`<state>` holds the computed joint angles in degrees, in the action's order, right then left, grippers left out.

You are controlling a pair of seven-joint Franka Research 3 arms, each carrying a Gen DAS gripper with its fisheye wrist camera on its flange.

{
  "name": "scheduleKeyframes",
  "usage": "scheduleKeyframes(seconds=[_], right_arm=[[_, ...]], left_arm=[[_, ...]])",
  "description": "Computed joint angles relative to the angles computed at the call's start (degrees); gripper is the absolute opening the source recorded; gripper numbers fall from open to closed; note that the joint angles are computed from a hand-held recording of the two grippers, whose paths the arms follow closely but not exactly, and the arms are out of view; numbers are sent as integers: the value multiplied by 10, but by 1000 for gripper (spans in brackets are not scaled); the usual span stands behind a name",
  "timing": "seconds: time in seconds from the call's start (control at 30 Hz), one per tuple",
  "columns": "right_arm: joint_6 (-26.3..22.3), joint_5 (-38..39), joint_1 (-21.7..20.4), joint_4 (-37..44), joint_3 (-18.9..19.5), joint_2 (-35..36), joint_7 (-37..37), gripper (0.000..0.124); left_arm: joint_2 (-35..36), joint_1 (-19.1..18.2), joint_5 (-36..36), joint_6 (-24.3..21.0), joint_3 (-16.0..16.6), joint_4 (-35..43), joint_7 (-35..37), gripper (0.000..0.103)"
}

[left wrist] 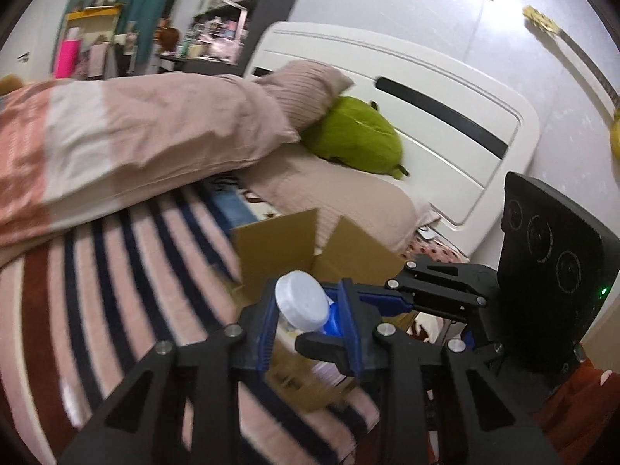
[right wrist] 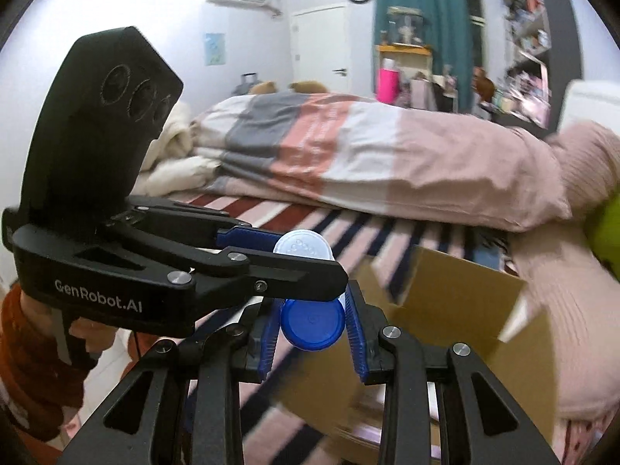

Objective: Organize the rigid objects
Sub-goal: 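Carry the lens case into the cardboard box and open the right gripper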

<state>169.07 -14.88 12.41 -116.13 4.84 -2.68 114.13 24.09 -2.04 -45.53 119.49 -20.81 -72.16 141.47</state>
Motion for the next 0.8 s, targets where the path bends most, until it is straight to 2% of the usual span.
scheduleKeyframes(seconds=[0.17, 0.23, 0.4, 0.43, 0.47, 0.53, 0.6, 0.67, 0.8], right_arm=[[-48, -1, -26, -27, -7, -33, 6, 27], [-68, 12, -32, -31, -9, -36, -4, 27], [-83, 20, -46, -42, -10, -40, -11, 27], [-85, 12, -48, -43, -8, -40, -8, 28], [-94, 3, -50, -39, -5, -38, -8, 30], [-97, -2, -49, -39, -3, -39, -6, 48], [-96, -9, -48, -40, 0, -41, -1, 52], [-100, -15, -47, -35, 2, -39, 3, 52], [-106, -17, -40, -25, 4, -37, 6, 58]], left_arm=[[57, -49, 62, -21, -8, 80, -42, 27], [90, -69, 94, -42, -9, 126, -71, 27], [119, -87, 137, -51, -17, 160, -98, 30], [117, -89, 145, -45, -16, 156, -97, 42], [111, -88, 147, -33, -17, 144, -94, 62], [90, -79, 141, -2, -23, 110, -79, 78], [85, -73, 136, 3, -26, 102, -70, 79], [71, -67, 130, 16, -26, 85, -64, 84], [40, -48, 107, 49, -24, 43, -50, 85]])
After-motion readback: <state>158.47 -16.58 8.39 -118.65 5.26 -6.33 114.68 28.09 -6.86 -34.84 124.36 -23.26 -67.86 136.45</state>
